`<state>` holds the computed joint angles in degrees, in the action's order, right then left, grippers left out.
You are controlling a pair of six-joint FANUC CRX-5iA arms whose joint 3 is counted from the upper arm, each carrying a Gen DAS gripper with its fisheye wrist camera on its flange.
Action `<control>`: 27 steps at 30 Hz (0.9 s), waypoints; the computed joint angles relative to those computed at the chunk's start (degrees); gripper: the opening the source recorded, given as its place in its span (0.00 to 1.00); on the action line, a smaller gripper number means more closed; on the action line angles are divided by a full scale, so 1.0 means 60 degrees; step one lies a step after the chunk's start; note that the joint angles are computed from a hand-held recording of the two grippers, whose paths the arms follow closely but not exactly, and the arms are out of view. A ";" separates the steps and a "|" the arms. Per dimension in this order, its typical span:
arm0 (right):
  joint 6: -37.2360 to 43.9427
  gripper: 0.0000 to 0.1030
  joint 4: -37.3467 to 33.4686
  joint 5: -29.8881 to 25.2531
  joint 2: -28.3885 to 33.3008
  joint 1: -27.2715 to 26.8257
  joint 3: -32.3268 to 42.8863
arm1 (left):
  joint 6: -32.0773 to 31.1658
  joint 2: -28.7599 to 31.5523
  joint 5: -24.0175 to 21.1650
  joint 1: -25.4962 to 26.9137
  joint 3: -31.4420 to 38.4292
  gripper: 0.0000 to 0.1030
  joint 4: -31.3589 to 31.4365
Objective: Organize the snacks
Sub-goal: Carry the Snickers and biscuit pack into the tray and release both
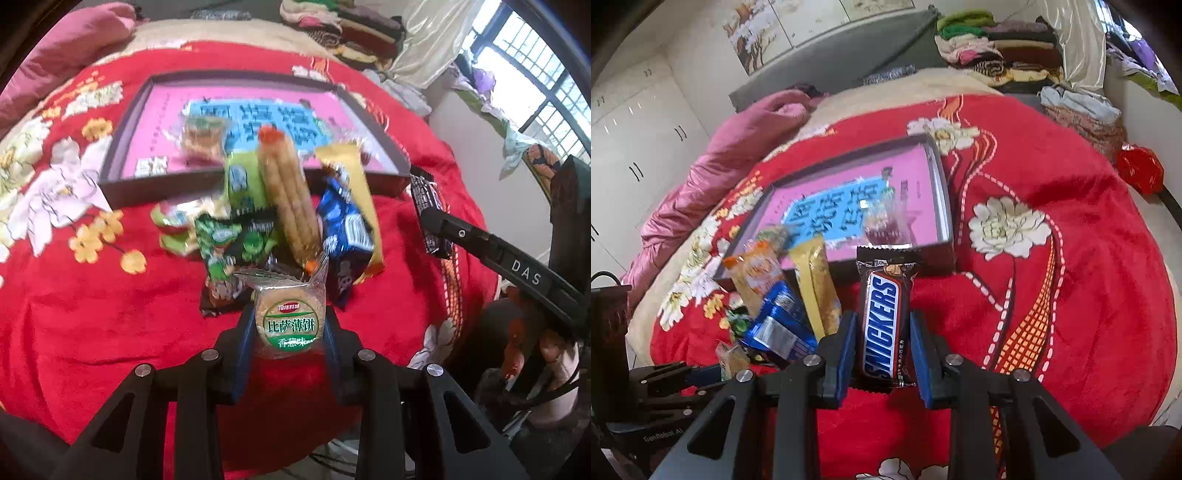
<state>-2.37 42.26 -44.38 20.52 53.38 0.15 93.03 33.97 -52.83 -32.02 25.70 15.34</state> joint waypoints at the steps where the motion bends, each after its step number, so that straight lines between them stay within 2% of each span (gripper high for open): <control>1: -0.0166 0.29 0.0224 0.0072 -0.0047 0.0000 -0.0094 | 0.0002 -0.0082 0.0105 0.0010 -0.0057 0.34 -0.0020; 8: -0.0792 0.29 0.1413 0.0251 -0.0184 -0.0072 -0.0431 | 0.0324 -0.0423 0.0582 0.0087 -0.0140 0.34 -0.0428; 27: -0.1769 0.29 0.2798 0.0675 -0.0426 -0.0443 -0.0998 | 0.1612 -0.0346 0.0777 0.0363 0.0557 0.34 -0.1577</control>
<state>-12.98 59.05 -40.32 17.97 50.73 -5.84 102.71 31.90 -48.17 -29.84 29.04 5.88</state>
